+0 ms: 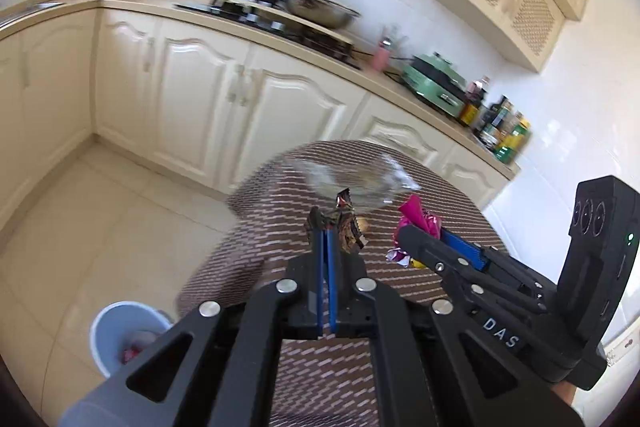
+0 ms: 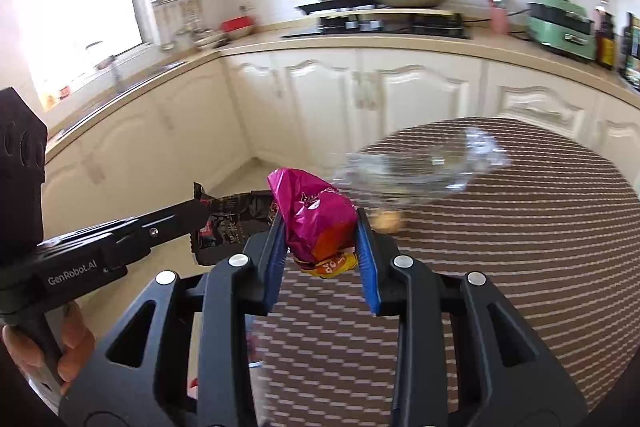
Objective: Collect trash
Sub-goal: 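Drop the dark wrapper and pink wrapper into the blue bin with both tools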
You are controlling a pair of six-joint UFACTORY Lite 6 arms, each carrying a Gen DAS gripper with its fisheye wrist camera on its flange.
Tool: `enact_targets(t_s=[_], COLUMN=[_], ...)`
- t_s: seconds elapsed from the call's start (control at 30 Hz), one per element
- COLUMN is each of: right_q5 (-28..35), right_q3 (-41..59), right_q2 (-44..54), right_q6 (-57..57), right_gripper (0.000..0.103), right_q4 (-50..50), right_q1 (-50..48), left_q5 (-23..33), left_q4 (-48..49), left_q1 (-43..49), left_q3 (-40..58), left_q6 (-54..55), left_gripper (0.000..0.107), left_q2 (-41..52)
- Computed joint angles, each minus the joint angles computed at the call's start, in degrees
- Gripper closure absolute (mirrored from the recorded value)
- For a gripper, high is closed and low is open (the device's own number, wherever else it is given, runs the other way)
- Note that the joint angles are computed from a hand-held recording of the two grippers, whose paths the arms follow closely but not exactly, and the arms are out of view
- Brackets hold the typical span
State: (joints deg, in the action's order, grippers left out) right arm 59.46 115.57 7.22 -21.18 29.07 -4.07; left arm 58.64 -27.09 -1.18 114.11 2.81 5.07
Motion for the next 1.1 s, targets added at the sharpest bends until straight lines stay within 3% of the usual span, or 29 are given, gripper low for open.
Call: enact_targets(t_s=[0.27,0.5,0.7,1.1], right_q5=[-7.54,-12.04,-12.02,-7.11], right_q3=[-3.25,-2.03,5.70,22.87], right_q2=[2.10,13.13,28.16,50.84], right_q6=[14.99,23.81,25.97,27.88], right_gripper=[0.071,0.071,0.071,0.071], right_q4=[-12.99,-20.74,-21.38,-20.87], right_q1=[24.51,38.88,43.14,42.55], left_q5=[5.05,4.38,-1.36,-11.53], left_q4=[-8.96,-12.52,-11.31,-13.49], left_q1=[25.81,42.03,45.62,42.04], left_q3=[-17.71,-27.66,-32.77,-33.48], left_q6=[17.44,29.63,33.99,39.33], left_gripper=[0.106,0.106,0.106,0.105], left_q2=[-10.60,-6.64,3.23,20.77])
